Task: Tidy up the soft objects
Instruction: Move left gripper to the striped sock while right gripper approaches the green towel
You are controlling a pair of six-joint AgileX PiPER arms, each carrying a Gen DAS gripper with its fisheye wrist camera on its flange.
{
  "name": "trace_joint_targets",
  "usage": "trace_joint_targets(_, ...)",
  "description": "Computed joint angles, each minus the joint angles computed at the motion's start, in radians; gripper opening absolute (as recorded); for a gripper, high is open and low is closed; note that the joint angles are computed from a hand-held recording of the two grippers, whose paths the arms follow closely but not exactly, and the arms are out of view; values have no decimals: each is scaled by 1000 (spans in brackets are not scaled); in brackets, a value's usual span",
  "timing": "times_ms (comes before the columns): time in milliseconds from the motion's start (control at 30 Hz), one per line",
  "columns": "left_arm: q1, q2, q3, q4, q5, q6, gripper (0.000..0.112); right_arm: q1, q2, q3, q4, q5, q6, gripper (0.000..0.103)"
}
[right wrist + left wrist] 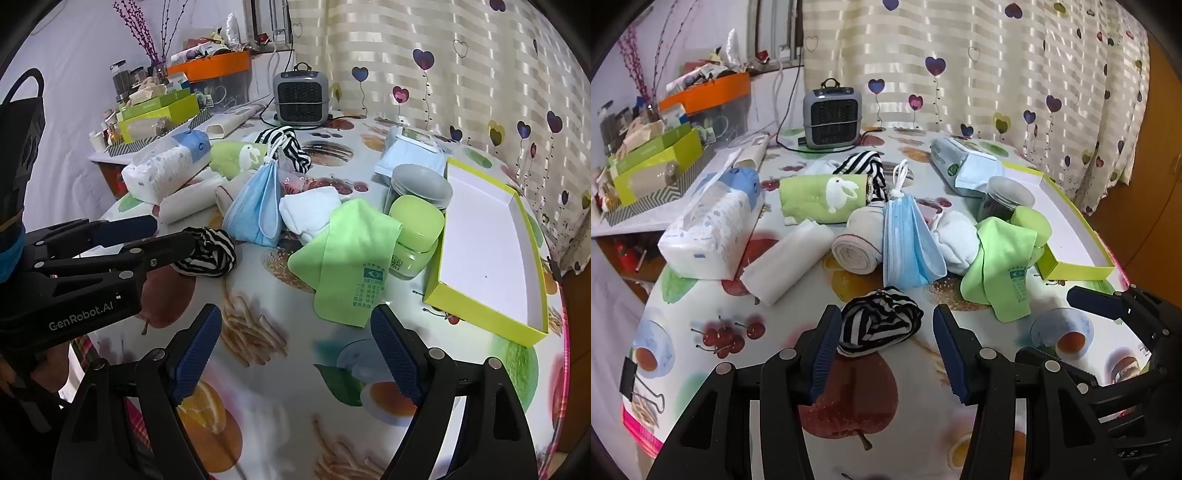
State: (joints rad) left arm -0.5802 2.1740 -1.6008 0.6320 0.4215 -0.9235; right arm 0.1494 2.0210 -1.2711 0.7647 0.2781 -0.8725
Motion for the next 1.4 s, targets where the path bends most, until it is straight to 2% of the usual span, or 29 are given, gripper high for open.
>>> trace_joint_targets(233,6,-5,5,-48,-16,35,51,0,0,-1,-1,3,-2,83)
trace_joint_targets(567,-18,-15,53,74,-17,-95,51,0,-3,3,13,-1,-14,83)
trace_joint_targets(667,8,1,16,-8,-6,2,51,1,0,6,25,-9,-29,83)
trace_joint_targets(1067,12,-12,32,-19,-29,-4,51,-3,-8,8,24,-2,-30,83)
trace_joint_targets(1333,23,-19,41,-128,-62,103,51,-5,-10,7,27,0,-32,83)
trace_joint_targets(1400,19,-19,38,-112,-55,81,51,-5,-11,6,22,0,-27,83)
